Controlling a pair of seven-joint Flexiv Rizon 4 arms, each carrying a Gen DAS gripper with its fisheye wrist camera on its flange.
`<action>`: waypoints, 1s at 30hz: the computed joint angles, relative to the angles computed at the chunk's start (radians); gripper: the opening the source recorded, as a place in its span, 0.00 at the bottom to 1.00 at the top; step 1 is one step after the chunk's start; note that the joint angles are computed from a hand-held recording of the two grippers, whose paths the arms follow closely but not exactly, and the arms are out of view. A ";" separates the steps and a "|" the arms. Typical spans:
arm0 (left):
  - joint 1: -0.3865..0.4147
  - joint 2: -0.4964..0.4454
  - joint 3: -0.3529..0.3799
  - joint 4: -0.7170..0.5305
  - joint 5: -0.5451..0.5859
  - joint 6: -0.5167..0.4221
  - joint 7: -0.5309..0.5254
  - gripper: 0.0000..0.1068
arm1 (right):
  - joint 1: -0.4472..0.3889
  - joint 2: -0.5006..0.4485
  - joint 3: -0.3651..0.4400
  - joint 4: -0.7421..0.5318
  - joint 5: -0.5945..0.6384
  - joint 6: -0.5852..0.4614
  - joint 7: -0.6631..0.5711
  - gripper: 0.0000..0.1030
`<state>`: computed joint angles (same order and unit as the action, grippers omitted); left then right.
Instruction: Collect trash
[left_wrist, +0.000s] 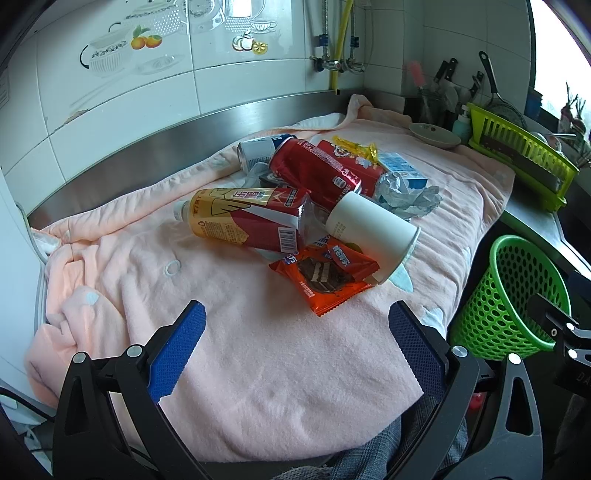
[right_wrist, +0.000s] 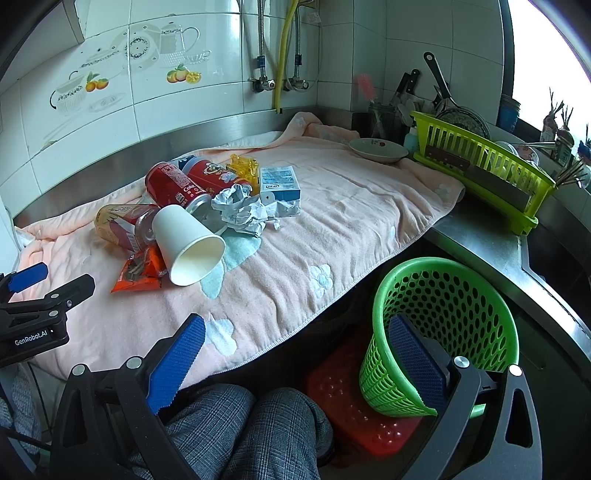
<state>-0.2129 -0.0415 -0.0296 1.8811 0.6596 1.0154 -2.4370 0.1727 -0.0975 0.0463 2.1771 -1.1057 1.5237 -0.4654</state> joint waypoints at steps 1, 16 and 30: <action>-0.001 0.000 -0.001 -0.001 0.002 -0.002 -0.003 0.92 | 0.000 0.000 0.000 0.000 -0.001 0.000 0.001 0.94; -0.001 -0.001 -0.002 -0.008 -0.004 0.000 0.013 0.91 | -0.002 0.004 0.004 0.000 0.008 -0.005 -0.005 0.94; 0.000 -0.010 0.002 -0.016 -0.017 0.001 0.035 0.91 | -0.002 -0.005 0.000 -0.006 0.010 0.001 -0.005 0.94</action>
<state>-0.2129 -0.0519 -0.0280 1.8649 0.6425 1.0166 -2.4018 0.1710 -0.1026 0.0458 2.1715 -1.0960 1.5252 -0.4707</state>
